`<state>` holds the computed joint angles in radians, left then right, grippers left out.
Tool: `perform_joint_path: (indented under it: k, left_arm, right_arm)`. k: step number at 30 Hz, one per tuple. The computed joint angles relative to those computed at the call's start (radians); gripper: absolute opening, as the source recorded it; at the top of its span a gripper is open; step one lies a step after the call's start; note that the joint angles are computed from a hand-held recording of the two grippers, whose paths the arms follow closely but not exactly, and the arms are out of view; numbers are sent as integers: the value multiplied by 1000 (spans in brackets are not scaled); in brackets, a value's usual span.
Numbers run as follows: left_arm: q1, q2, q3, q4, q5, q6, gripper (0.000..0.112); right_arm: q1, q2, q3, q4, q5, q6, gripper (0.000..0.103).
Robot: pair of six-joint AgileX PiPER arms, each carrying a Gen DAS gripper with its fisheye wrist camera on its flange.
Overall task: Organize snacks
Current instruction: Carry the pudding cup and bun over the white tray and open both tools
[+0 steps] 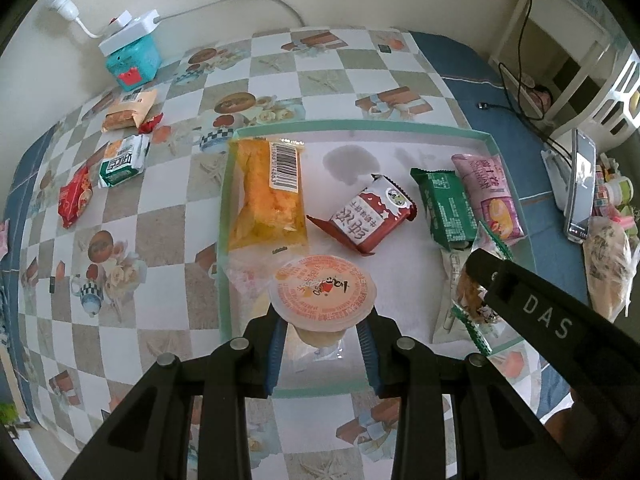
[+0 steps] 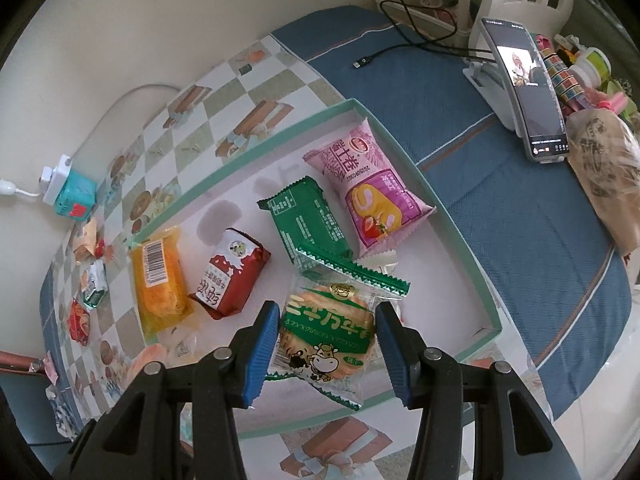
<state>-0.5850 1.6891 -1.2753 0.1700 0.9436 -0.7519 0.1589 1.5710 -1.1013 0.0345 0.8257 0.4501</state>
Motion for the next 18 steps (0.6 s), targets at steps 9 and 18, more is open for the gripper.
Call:
perform_joint_path:
  k: [9, 18]
  left_arm:
    - [21, 13, -1, -31, -16, 22, 36]
    - [19, 22, -2, -38, -20, 38, 36]
  right_arm:
    - [11, 10, -8, -6, 1, 4, 53]
    - [14, 15, -15, -7, 7, -1, 53]
